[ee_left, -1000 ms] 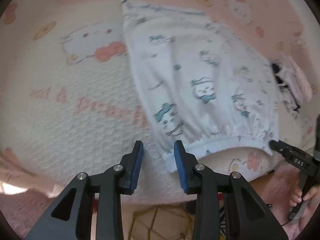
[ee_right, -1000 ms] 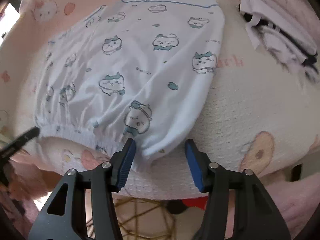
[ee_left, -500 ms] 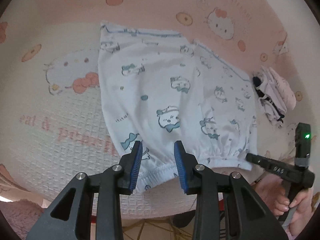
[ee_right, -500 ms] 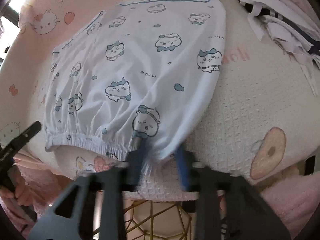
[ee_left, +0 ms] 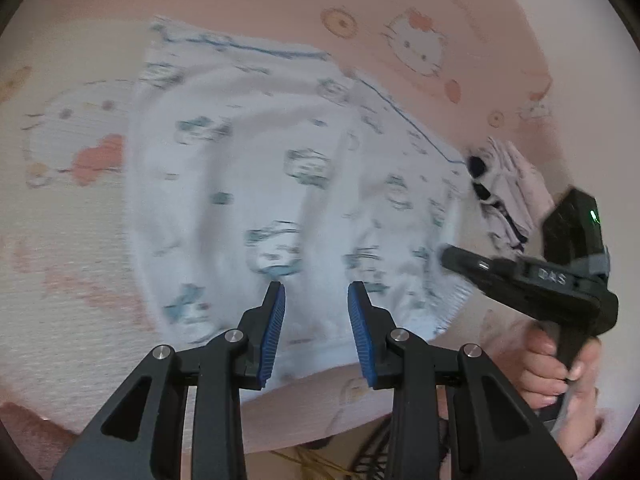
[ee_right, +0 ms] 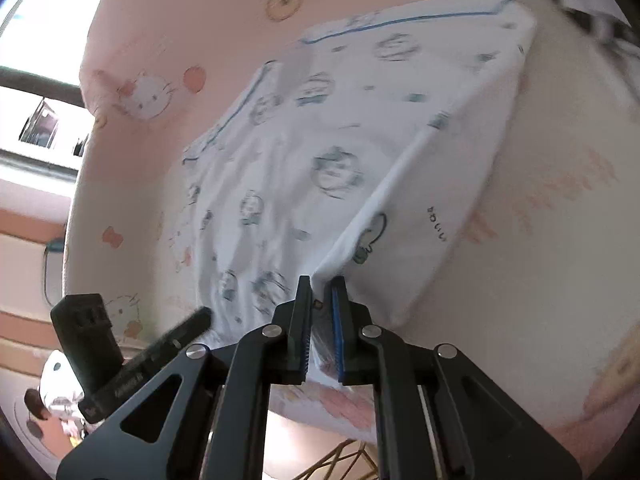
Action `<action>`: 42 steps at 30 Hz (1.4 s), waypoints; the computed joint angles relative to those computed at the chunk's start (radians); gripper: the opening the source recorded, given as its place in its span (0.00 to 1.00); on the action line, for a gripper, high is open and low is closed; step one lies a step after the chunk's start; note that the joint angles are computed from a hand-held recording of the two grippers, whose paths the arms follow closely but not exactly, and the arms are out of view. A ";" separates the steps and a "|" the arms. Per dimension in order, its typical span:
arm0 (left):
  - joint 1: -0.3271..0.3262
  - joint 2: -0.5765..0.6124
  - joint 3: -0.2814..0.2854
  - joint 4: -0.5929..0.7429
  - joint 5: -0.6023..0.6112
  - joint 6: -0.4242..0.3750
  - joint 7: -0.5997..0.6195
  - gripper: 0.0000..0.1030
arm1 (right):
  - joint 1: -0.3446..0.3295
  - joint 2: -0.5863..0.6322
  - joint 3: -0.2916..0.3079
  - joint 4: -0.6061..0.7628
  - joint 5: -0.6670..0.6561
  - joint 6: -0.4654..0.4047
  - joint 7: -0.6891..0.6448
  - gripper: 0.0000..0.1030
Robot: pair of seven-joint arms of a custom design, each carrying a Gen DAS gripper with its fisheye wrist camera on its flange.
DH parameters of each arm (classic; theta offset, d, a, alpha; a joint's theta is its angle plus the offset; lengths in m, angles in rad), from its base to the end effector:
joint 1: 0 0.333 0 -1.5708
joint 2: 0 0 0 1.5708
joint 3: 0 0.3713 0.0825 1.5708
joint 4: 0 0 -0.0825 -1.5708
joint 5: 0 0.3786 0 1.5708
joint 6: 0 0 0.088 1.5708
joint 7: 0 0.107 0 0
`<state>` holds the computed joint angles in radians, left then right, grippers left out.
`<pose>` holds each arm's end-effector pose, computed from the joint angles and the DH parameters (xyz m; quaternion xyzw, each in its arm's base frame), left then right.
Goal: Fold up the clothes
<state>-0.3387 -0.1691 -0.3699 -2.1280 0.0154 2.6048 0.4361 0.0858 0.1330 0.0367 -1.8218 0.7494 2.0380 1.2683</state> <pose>0.3994 -0.3613 0.6069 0.7915 -0.5245 0.3136 0.0072 0.6060 0.1118 0.5395 -0.6986 0.6307 0.1855 0.2823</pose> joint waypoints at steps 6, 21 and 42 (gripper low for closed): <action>-0.060 0.150 0.025 0.115 -0.167 0.077 0.197 0.34 | -0.005 0.028 0.007 0.005 0.023 -0.046 0.049 0.16; -0.128 0.281 0.065 0.277 -0.178 -0.003 0.191 0.34 | -0.024 -0.092 -0.059 -0.117 -0.192 0.086 0.114 0.26; -0.156 0.337 0.089 0.314 -0.264 0.020 0.228 0.09 | -0.032 -0.073 -0.048 -0.101 -0.063 -0.101 -0.074 0.32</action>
<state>-0.4945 0.1678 -0.2810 -1.8141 -0.2486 2.6244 0.6644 0.0542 0.0601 -0.0117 -1.9225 0.6862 1.9371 1.1941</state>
